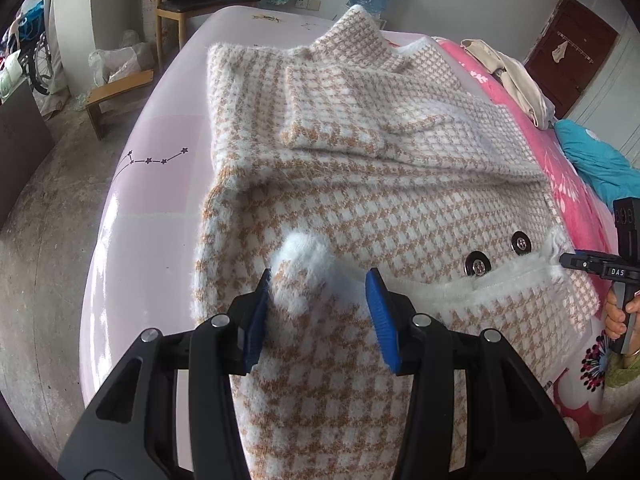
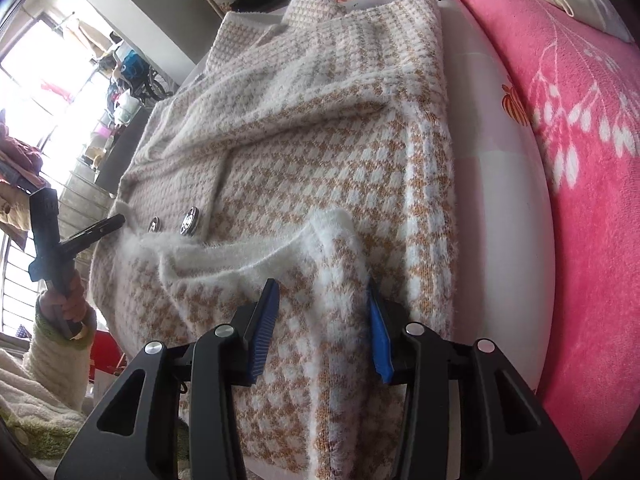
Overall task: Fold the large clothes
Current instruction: 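Grasp the folded hem edge with both tools and straighten it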
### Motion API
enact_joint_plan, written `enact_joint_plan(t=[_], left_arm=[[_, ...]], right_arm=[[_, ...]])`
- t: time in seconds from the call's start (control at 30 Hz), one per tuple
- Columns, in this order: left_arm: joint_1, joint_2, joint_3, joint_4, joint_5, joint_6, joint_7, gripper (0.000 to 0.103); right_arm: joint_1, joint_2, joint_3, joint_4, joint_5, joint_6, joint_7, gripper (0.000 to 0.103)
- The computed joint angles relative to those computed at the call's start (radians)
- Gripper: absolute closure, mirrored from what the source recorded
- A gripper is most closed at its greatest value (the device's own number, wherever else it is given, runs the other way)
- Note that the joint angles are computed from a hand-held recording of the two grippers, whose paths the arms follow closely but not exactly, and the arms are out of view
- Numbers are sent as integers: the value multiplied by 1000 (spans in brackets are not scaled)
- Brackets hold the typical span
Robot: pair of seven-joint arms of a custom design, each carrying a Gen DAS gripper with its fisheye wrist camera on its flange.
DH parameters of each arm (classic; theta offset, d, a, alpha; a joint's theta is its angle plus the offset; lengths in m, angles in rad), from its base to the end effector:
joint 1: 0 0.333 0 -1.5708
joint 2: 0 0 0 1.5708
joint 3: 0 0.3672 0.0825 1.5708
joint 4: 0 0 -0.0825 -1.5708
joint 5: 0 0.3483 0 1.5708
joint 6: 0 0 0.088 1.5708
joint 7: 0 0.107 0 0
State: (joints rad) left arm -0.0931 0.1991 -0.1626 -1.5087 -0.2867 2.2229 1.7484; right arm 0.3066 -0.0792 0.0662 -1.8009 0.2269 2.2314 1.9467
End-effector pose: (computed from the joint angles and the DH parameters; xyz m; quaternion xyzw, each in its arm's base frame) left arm 0.6186 -0.1579 0.6641 -0.5649 0.7717 -0.2852 0.0637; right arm 0.4990 0.2044 0.6850 -0.6478 0.7123 -0.0071 0.2702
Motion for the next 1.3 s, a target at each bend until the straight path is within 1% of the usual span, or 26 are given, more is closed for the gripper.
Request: enact_joint_plan(t=[0.03,0.07,0.1,0.13,0.17,0.2,0.27,0.33,0.4,0.5,0.6,0.7,0.77,0.8,0.87,1.0,1.07,1.1,1.13,1.17,1.2,1.23,1.27,1.3], left_arm=[[-8,-6,3,-15,23,21,-10,60],[-19,-14,7,-33,57,50,-30,66],[-28,-21,11,-50,94,75,-43,75],[-35,-30,12,-67,123,99,-49,78],[-37,-39,10,-84,131,120,-49,87],[-39,-49,9,-99,139,139,-53,93],[-49,-74,11,-132,188,191,-76,95],[-53,-87,14,-140,234,237,-104,95],[-49,-81,17,-113,245,265,-122,95],[-45,-45,22,-36,256,299,-150,95],[-51,9,28,47,275,303,-169,95],[-65,66,38,103,309,249,-193,95],[-69,86,39,101,312,221,-195,95],[-70,87,40,87,314,220,-194,95],[-73,80,44,57,327,245,-196,95],[-83,93,51,66,354,260,-206,95],[-94,103,58,71,385,255,-215,94],[-100,104,63,67,400,255,-223,91],[-98,102,61,64,400,259,-221,91],[-91,95,56,58,386,267,-214,89],[-83,87,52,52,367,274,-212,84],[-77,75,51,42,354,286,-219,81],[-78,56,58,23,359,308,-243,73],[-73,33,56,-4,352,345,-248,70]], right_arm=[[0,2,5,4,-33,-6,17,71],[0,3,10,9,-64,-14,36,75],[1,5,14,13,-92,-19,56,79],[3,4,19,16,-127,-26,79,82],[5,3,24,17,-154,-32,96,91],[9,1,26,18,-166,-35,107,93],[15,-1,40,34,-254,-53,162,95],[19,3,50,72,-351,-67,206,95],[21,21,52,131,-423,-65,231,95],[28,81,51,259,-524,-78,232,95],[39,152,40,366,-585,-80,240,95],[48,207,25,407,-588,-98,249,95],[54,227,19,394,-579,-125,249,95],[55,232,17,383,-573,-135,249,95],[56,233,14,352,-556,-131,259,95],[54,249,10,344,-544,-125,267,95],[53,259,9,346,-532,-131,261,94],[55,257,7,341,-539,-127,268,92],[55,256,6,344,-536,-130,270,91],[51,249,6,339,-520,-124,272,85],[45,240,6,333,-502,-119,271,80],[42,229,5,327,-494,-115,277,76],[41,214,4,317,-495,-106,287,70],[40,189,5,295,-501,-80,301,64]])
